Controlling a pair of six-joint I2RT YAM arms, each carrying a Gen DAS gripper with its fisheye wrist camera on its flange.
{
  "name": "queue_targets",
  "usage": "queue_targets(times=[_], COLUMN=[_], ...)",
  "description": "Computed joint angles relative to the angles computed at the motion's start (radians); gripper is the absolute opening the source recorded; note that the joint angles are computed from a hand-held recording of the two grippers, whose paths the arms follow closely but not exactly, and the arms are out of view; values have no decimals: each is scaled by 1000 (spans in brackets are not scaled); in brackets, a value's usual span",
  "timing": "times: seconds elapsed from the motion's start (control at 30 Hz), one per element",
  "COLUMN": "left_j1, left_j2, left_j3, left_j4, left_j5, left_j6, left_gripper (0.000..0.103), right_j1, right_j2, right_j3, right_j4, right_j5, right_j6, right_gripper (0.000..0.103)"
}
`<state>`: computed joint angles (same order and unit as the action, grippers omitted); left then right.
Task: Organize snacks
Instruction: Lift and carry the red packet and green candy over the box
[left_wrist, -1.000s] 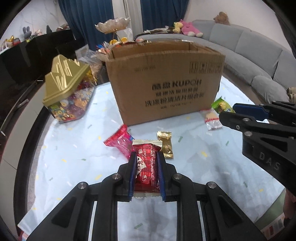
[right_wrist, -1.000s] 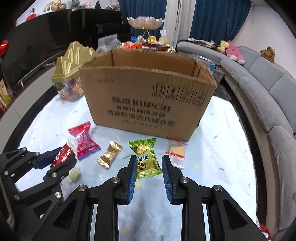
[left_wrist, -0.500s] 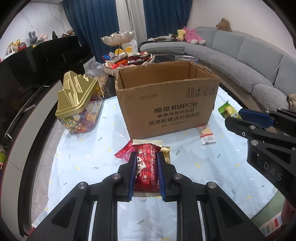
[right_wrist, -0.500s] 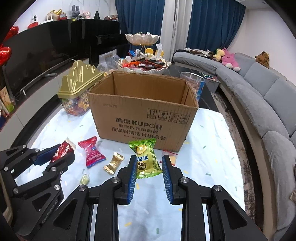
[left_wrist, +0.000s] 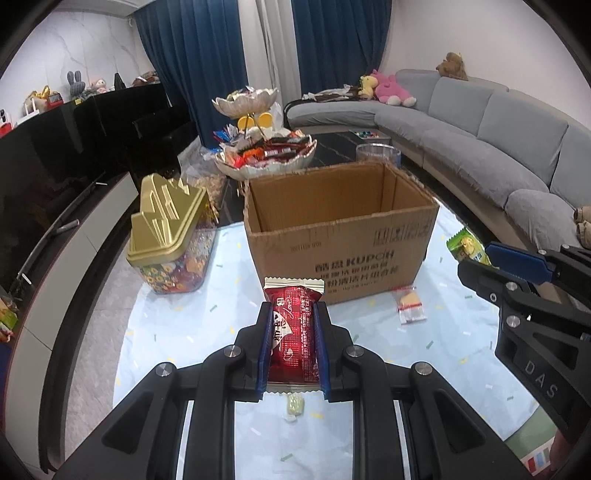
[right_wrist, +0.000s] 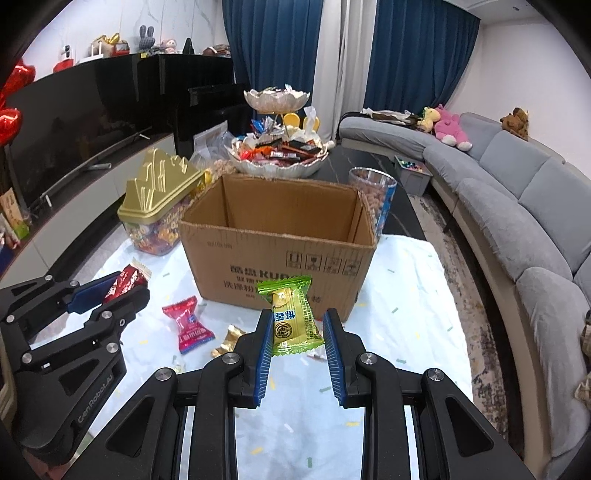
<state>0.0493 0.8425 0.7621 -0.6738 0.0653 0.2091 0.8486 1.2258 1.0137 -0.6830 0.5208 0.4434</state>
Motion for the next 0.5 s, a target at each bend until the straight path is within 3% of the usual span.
queue_targets(times=[0.5], left_j1=[-1], left_j2=[99], left_j3=[141], left_j4=[9], left_j5=[5], left_j6=[-25], left_gripper=[22], right_j1=[-21], right_j2=[4], right_j3=[77], right_j4=[-14], right_j5=[16], right_j6=[-31], right_gripper=[28])
